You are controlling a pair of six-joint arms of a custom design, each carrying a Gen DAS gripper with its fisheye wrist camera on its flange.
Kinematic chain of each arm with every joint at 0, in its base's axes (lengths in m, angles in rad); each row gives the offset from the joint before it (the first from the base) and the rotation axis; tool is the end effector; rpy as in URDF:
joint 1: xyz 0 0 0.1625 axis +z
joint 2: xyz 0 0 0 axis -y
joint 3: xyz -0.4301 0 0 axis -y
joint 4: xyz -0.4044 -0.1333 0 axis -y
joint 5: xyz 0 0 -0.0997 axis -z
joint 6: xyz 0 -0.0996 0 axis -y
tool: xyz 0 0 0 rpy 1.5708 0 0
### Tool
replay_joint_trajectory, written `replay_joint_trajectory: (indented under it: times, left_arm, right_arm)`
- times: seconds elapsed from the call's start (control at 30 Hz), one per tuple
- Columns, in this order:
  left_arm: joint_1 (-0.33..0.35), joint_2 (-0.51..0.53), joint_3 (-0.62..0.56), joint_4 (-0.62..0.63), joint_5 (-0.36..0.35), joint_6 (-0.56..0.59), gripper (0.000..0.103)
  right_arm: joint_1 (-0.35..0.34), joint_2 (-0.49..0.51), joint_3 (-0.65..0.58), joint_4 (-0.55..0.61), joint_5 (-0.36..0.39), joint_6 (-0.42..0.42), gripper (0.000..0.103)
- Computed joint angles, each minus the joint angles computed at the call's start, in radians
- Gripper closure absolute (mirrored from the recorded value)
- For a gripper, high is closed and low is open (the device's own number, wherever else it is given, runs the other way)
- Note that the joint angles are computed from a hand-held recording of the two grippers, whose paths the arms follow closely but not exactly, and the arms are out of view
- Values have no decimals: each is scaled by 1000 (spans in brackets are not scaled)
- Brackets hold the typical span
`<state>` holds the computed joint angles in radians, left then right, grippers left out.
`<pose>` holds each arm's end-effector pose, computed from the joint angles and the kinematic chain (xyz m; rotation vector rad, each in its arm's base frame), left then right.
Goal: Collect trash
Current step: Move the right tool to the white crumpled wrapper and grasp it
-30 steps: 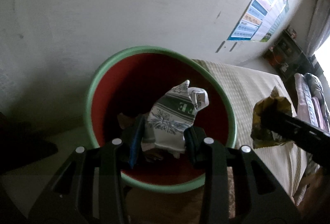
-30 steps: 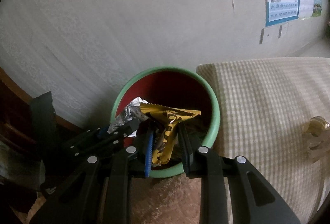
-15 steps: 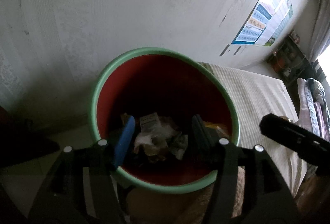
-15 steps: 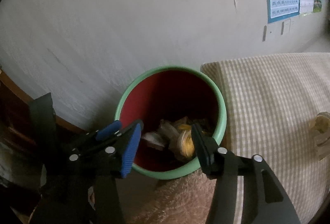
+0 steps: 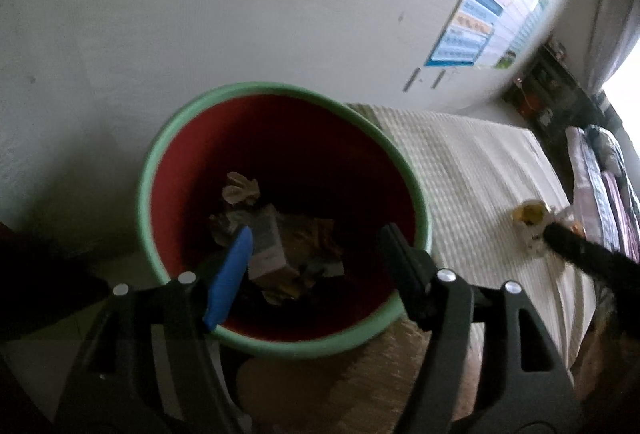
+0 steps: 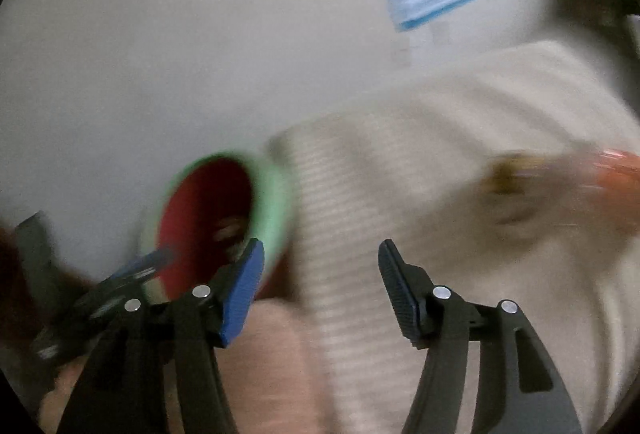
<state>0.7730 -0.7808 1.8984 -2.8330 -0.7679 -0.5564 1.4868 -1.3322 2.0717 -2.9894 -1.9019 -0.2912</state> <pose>-0.2801 -0.5595 0.0476 0.2233 2.4753 -0.8009 0.0555 -0.5437 0.2972 0.1154 -2.5824 0.8151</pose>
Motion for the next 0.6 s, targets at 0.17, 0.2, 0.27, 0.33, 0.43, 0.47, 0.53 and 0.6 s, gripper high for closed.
replay_joint_trajectory:
  times: [0.17, 0.2, 0.27, 0.33, 0.43, 0.47, 0.53, 0.6]
  left_arm:
    - [-15, 22, -23, 3, -16, 27, 39]
    - [-18, 29, -31, 8, -19, 32, 39]
    - [-26, 35, -36, 16, -25, 37, 39]
    - [-35, 39, -41, 22, -30, 39, 39]
    - [-48, 46, -48, 34, -30, 49, 39]
    - [-53, 48, -51, 41, -30, 53, 39]
    - [-59, 51, -56, 49, -29, 57, 38]
    - [-66, 57, -63, 57, -29, 62, 38]
  right_arm:
    - [-102, -45, -11, -126, -60, 127, 36]
    - [-116, -49, -20, -122, -56, 148, 36]
    - [-140, -43, -44, -116, -65, 181, 34]
    - [-163, -34, -69, -82, -55, 222, 30]
    - [-192, -19, -107, -6, -18, 274, 29]
    - [-203, -16, -118, 26, -5, 294, 29]
    - [-236, -26, -119, 80, 57, 325, 42]
    - [-266, -49, -107, 108, 133, 334, 51]
